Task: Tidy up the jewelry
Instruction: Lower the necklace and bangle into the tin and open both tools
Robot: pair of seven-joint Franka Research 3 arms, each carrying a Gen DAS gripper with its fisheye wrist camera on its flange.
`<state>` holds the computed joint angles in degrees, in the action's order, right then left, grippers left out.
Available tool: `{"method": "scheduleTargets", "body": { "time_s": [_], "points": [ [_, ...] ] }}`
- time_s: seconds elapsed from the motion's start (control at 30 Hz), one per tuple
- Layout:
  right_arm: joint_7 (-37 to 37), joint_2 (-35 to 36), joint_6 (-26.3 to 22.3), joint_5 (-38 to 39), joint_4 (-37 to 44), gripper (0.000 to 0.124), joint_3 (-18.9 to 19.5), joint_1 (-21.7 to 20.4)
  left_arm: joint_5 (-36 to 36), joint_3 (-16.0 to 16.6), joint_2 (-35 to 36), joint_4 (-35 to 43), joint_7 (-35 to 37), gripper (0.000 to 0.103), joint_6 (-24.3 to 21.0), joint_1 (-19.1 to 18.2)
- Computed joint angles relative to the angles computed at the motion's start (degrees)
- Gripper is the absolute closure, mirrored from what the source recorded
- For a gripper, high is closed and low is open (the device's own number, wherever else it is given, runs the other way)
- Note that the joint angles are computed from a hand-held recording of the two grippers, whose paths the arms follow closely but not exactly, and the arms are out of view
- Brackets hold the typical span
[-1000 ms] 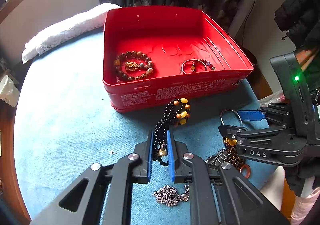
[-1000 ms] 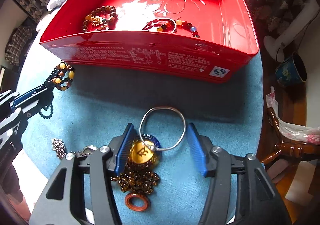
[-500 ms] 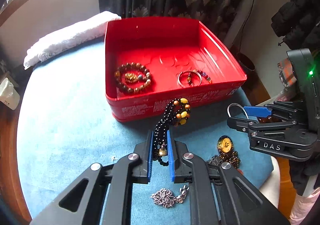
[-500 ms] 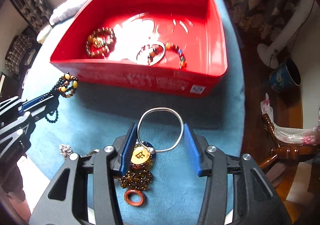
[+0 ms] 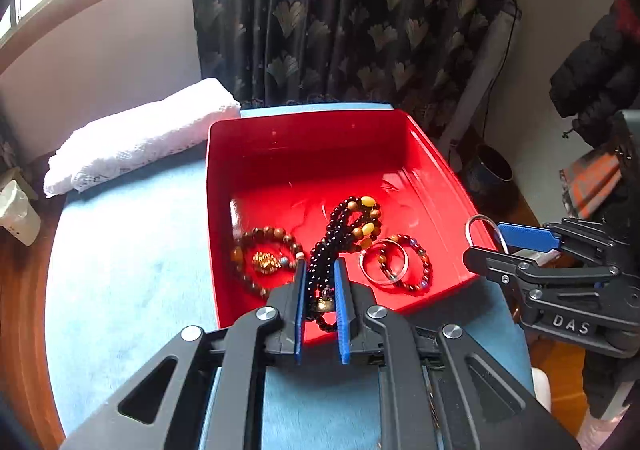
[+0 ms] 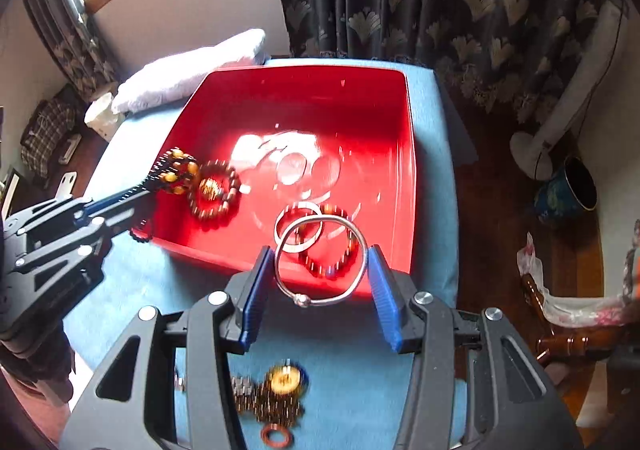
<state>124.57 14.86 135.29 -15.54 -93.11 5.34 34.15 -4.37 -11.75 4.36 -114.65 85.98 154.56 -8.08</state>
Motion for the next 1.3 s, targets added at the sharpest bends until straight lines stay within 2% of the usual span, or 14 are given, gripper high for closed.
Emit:
{"method": "scheduleTargets", "body": {
  "time_s": [0.2,0.43,0.47,0.53,0.73,0.77,0.83,0.9,1.03,1.1,1.3],
  "points": [
    [-2.56,6.16,-0.87,2.5,6.14,0.078,-0.74,-0.41,5.19,0.21,7.37,7.44,-3.85,0.09,-4.07,-0.11],
    [-4.7,9.79,-2.29,4.69,9.59,0.078,-1.85,0.21,6.74,-0.34,10.82,10.33,-5.07,0.089,-6.45,0.37],
    [-4.58,9.97,-2.42,4.61,9.79,0.077,-2.04,0.47,7.22,-0.23,11.15,10.66,-5.51,0.088,-6.9,0.3],
    [-4.45,9.93,-2.22,4.33,9.73,0.066,-2.4,0.81,7.97,-0.12,11.31,10.66,-6.06,0.086,-6.68,0.33],
    [-1.91,7.11,1.4,1.86,5.84,0.056,-3.33,1.37,9.58,0.23,10.01,9.37,-8.05,0.057,-5.2,0.43],
    [-0.88,6.22,2.32,0.75,4.66,0.049,-3.64,1.61,9.33,0.16,9.43,8.77,-8.19,0.049,-4.7,0.65],
    [1.34,4.4,3.79,-1.89,2.39,0.038,-4.12,2.06,10.4,0.61,8.05,7.38,-9.63,0.043,-3.43,0.54],
    [3.19,2.63,5.09,-3.88,0.19,0.036,-4.03,1.98,12.81,1.27,6.69,6.14,-11.93,0.033,-2.6,0.05],
    [6.62,-0.83,7.1,-5.2,-4.05,0.034,-3.01,0.85,13.02,1.17,2.63,1.8,-12.56,0.027,-0.15,0.65],
    [8.08,-2.62,7.62,-5.68,-6.13,0.032,-2.38,0.34,13.6,1.32,0.47,-0.49,-13.35,0.017,0.62,0.66],
    [10.51,-6.32,6.12,-5.24,-10.22,0.03,0.22,-0.95,13.42,1.53,-6.09,-7.25,-14.8,0.008,1.29,0.43]
  ]
}}
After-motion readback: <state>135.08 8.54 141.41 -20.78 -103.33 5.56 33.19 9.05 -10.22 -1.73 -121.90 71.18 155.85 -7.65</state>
